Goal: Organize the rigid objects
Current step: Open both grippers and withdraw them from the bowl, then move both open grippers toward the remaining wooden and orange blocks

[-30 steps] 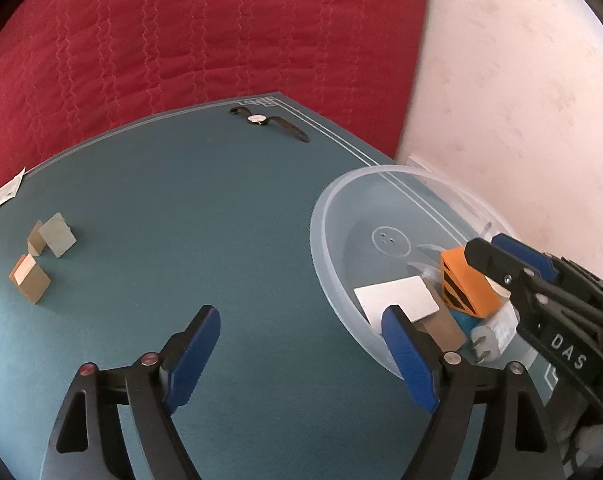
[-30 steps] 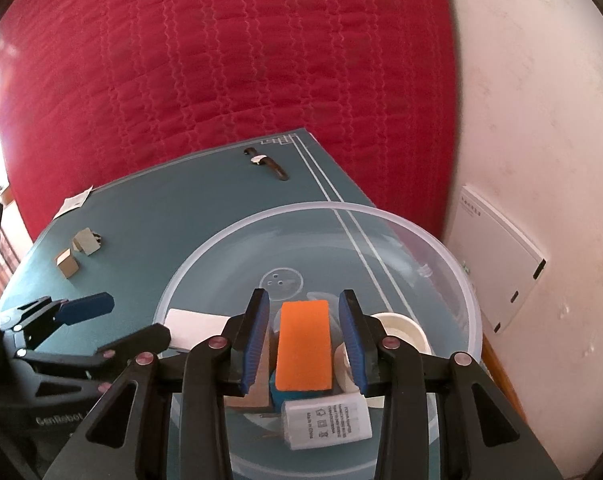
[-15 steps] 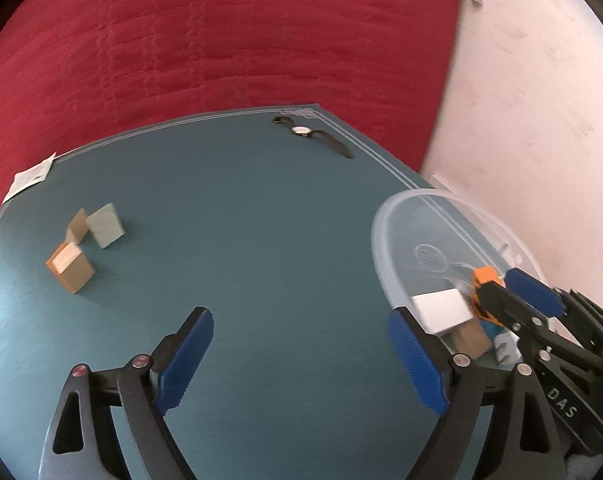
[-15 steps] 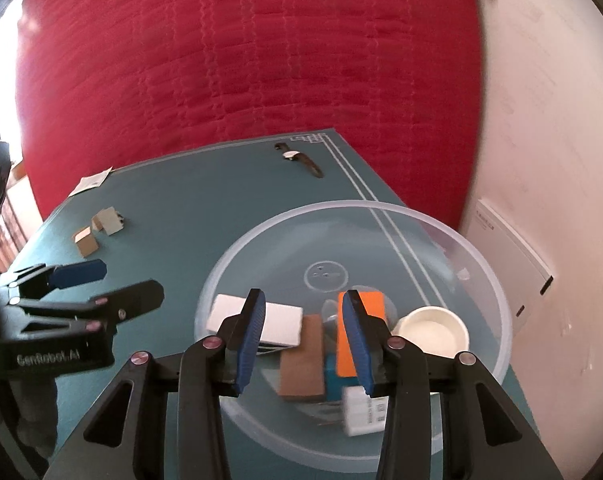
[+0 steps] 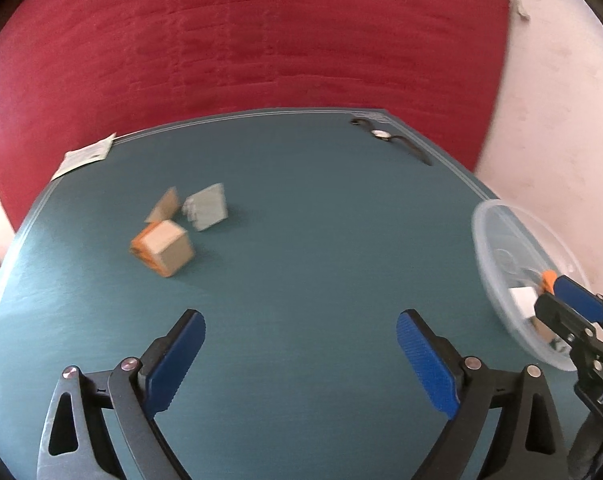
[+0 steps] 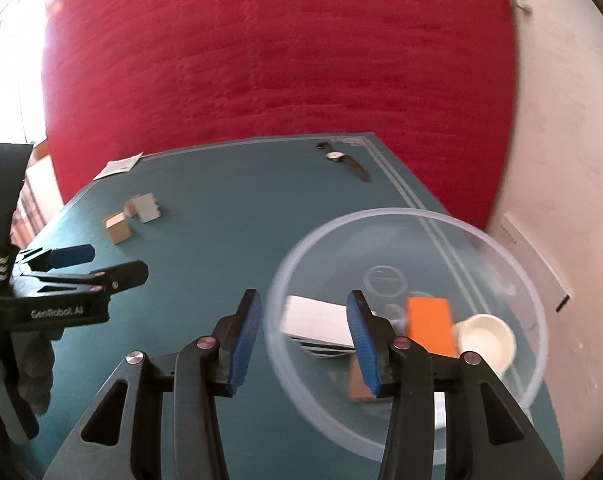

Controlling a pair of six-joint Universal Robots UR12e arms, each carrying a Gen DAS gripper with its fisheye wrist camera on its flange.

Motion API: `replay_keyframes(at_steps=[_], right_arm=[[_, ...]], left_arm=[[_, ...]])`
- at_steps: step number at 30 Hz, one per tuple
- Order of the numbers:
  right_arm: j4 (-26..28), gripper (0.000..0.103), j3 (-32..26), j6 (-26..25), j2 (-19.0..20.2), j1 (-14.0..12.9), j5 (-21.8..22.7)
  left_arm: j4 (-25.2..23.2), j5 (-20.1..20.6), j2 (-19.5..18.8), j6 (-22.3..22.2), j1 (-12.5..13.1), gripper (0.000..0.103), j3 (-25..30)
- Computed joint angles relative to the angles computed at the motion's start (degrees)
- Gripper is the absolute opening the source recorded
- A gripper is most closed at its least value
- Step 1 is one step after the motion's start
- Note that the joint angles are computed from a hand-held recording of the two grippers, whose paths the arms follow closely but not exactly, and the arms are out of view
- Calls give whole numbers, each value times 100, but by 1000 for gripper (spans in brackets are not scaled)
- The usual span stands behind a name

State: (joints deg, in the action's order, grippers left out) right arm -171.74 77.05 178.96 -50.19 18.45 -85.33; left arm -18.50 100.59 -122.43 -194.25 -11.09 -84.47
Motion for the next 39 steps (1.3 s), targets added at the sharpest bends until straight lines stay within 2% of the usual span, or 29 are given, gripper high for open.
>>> replay_keyframes(at_steps=[6,18,26,30,39], right_arm=[[315,46,-195,-185,81,85,357],[1091,46,-882,-402,436,279,853],[1860,46,-1650,-403,824,393,1391],[2150,46,-2084,-518,1042,484,1628],[2730,46,-3094,-835,1556,655,1766]], left_arm=[[55,262,123,-180,131,99,-204],[95,518,376,-585,402,99,-616],[112,779,485,-688,504,99,-799],[140,777,538,-878,589,99,-898],[101,780,559,-1123,696,99,-977]])
